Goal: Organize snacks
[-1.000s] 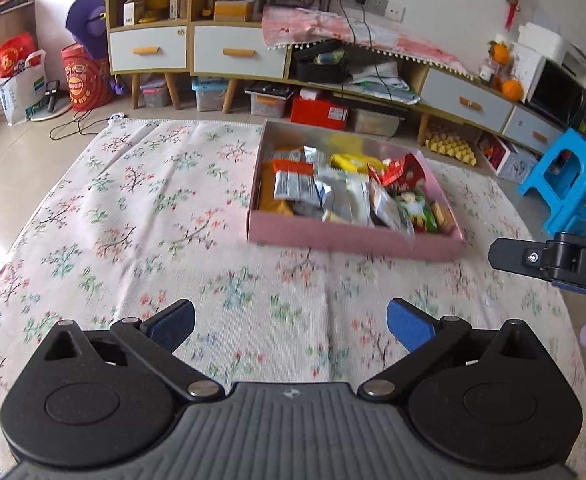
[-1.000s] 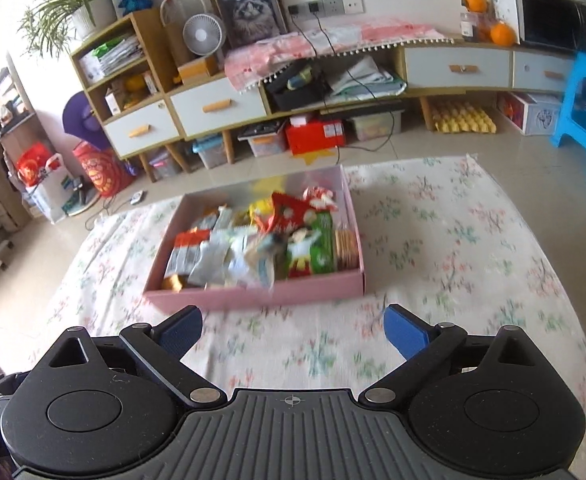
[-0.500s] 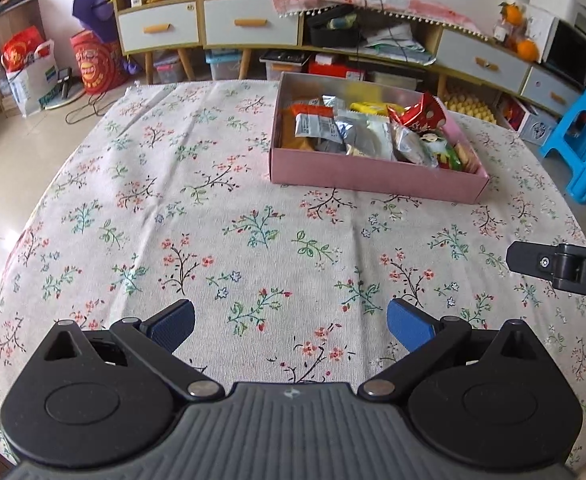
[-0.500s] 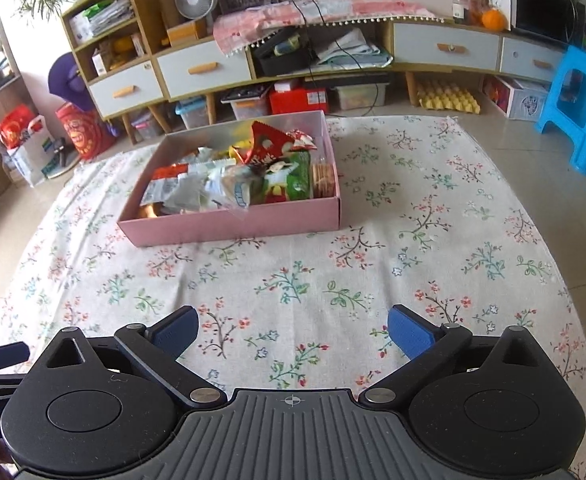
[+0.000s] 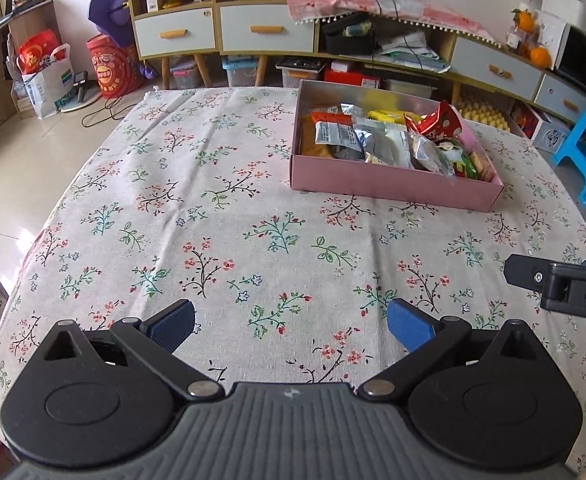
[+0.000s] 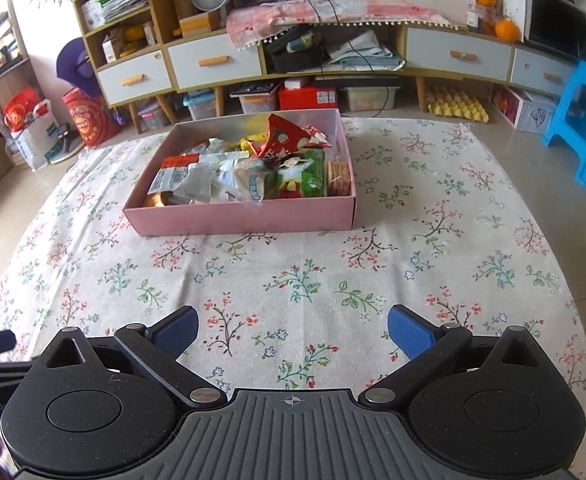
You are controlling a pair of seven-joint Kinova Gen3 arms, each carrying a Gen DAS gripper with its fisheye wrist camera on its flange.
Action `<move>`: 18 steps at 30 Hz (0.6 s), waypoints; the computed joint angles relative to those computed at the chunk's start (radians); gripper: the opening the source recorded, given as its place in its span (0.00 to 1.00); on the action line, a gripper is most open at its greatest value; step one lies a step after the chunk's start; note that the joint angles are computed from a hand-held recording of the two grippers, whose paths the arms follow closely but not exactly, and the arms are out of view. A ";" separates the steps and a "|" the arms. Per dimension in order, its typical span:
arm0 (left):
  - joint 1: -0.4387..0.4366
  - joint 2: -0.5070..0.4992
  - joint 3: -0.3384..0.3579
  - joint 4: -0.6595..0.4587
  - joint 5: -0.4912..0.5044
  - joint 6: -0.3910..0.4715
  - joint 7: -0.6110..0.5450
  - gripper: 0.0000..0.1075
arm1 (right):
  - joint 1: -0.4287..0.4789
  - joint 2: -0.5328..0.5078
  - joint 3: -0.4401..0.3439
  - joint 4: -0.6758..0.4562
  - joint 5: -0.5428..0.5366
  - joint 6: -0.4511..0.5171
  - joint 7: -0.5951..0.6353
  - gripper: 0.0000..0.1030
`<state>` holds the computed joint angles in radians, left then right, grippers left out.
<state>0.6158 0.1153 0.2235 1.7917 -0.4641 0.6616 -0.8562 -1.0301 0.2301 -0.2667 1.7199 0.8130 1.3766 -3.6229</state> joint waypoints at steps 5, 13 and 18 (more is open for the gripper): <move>0.014 0.005 -0.003 -0.004 -0.033 0.008 0.039 0.96 | -0.008 0.003 -0.002 -0.005 0.007 0.015 0.004 0.99; 0.025 0.009 -0.004 -0.013 -0.061 0.018 0.069 0.96 | -0.018 0.006 -0.002 -0.011 0.022 0.027 0.013 0.99; 0.034 0.010 -0.002 -0.012 -0.081 0.018 0.087 0.96 | -0.023 0.005 -0.003 -0.012 0.031 0.030 0.011 0.99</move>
<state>0.6503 0.1251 0.2215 1.7794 -0.5455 0.6798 -0.7695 -1.0528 0.2350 -0.2701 1.7074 0.8444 1.4066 -3.6123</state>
